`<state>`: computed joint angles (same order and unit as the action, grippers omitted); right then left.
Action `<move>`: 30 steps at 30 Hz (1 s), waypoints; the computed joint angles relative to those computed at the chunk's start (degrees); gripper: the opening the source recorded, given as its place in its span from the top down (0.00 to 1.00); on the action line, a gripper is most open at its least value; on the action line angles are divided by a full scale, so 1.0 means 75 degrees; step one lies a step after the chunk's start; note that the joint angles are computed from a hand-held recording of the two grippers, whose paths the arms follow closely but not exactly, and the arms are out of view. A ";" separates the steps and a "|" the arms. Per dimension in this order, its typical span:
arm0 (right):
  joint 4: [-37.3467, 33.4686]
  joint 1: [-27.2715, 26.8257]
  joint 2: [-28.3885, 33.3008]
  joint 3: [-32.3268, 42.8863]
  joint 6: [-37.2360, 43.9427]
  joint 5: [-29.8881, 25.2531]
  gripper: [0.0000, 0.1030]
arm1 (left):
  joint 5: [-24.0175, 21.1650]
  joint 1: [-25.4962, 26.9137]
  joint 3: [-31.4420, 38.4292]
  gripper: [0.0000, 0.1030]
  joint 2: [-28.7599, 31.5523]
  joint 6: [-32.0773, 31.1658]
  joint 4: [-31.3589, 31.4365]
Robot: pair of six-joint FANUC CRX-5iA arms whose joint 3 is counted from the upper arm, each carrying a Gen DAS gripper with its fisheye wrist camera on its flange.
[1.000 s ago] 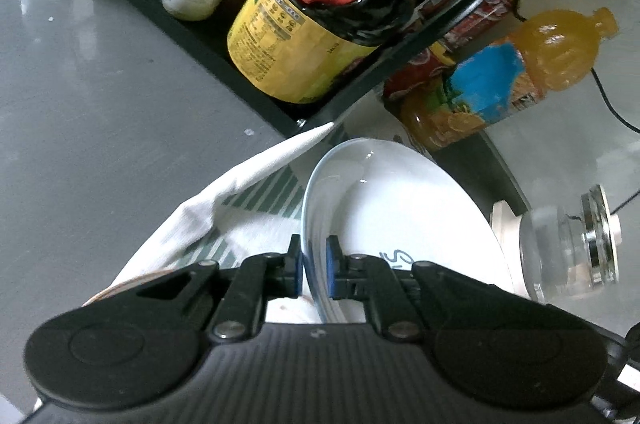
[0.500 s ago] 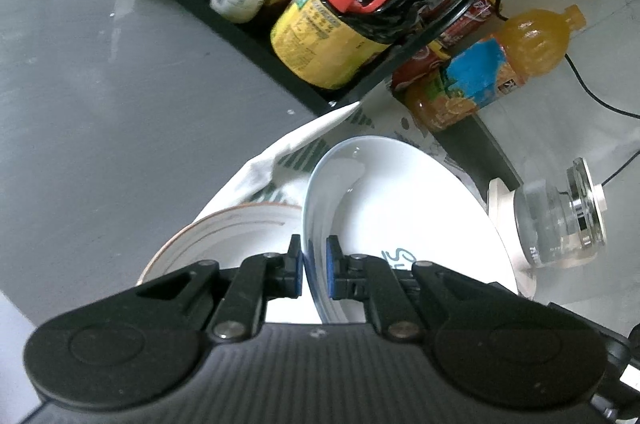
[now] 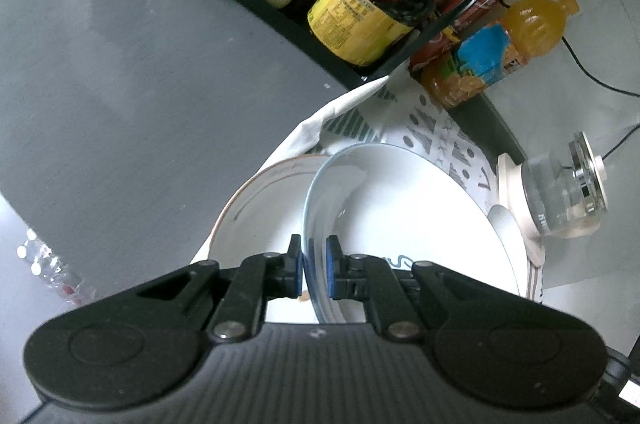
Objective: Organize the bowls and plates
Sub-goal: 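Carry the 'Sweet' plate over the flower-pattern plate and lower it on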
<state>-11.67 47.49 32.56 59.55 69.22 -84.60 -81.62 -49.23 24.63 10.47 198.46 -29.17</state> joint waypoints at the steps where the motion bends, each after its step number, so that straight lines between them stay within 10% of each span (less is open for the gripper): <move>1: 0.0022 0.0024 -0.0135 -0.0227 0.0012 0.0092 0.92 | -0.0010 -0.0030 -0.0014 0.91 -0.0001 0.0013 -0.0002; 30: 0.1056 0.0828 -0.1193 -0.2423 -0.0024 0.0692 0.87 | -0.0596 0.0353 -0.0031 0.88 0.0204 -0.1106 0.1091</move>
<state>-3.75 53.70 23.61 41.38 69.04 -79.41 -86.09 -46.58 24.40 12.00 190.16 -20.99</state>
